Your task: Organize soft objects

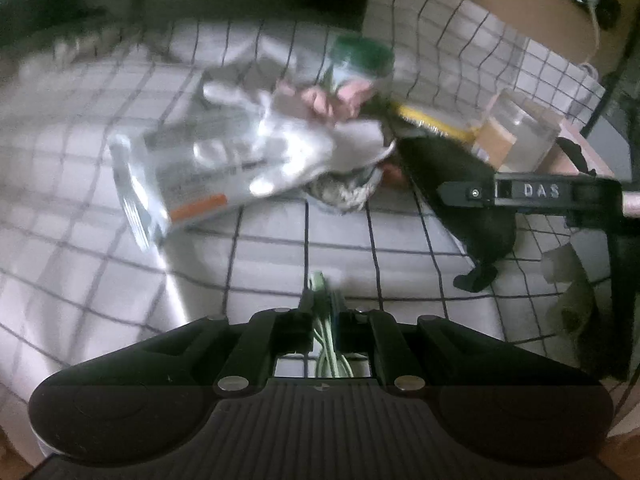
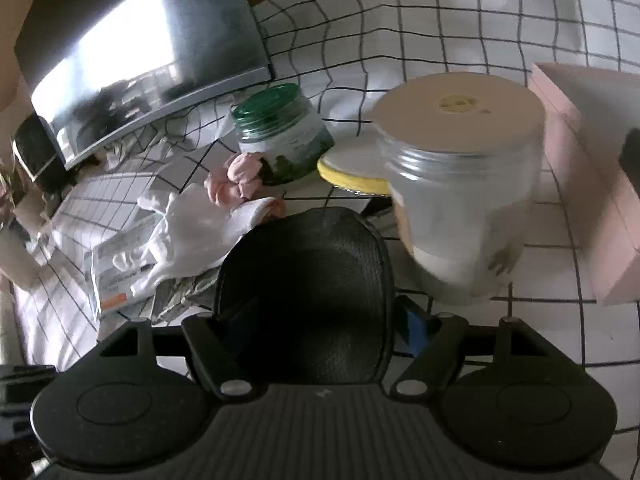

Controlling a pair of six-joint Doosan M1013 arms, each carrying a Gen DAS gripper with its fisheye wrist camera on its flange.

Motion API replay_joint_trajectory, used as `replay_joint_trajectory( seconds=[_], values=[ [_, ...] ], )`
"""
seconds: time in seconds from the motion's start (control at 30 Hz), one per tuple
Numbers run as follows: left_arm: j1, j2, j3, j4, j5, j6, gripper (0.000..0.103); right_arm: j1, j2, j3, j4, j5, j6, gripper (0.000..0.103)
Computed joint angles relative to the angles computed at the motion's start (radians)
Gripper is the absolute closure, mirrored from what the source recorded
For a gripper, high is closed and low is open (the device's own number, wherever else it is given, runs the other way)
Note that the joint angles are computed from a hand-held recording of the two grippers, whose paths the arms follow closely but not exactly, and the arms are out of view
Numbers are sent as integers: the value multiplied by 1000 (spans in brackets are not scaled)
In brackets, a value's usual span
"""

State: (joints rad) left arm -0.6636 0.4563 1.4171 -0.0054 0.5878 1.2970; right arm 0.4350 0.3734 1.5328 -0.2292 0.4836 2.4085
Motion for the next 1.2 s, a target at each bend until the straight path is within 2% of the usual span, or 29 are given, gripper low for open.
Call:
replay_joint_trajectory(
  seconds=[0.07, 0.23, 0.37, 0.5, 0.57, 0.6, 0.63, 0.7, 0.8, 0.9, 1.03, 1.2],
  values=[
    [-1, 1, -5, -9, 7, 21, 89, 7, 0, -1, -33, 13, 15, 28],
    [-22, -15, -4, 73, 32, -7, 87, 13, -22, 12, -43, 65, -9, 28],
    [-57, -18, -2, 230, 76, -116, 85, 23, -42, 38, -102, 94, -60, 28],
    [-84, -12, 2, 368, 134, -245, 84, 10, -55, 70, -68, 47, -139, 25],
    [-90, -17, 9, 434, 141, -279, 82, 4, -55, 73, -43, 35, -188, 24],
    [-98, -17, 13, 514, 152, -310, 81, 1, -57, 77, -34, 27, -204, 21],
    [-107, -14, 14, 602, 175, -346, 81, 0, -57, 79, -36, 19, -205, 20],
    [-118, -1, 0, 701, 257, -389, 82, 0, -58, 92, -57, -8, -196, 17],
    [-120, -15, 0, 699, 288, -507, 82, 2, -63, 107, -89, -36, -175, 16],
    [-127, -36, 16, 630, 244, -571, 82, -9, -75, 118, 9, -53, -291, 16],
    [-146, -9, -3, 612, 267, -509, 80, -14, -83, 141, 51, -94, -384, 16],
    [-137, -4, 1, 626, 273, -462, 78, -14, -89, 157, 34, -124, -385, 16]
  ],
)
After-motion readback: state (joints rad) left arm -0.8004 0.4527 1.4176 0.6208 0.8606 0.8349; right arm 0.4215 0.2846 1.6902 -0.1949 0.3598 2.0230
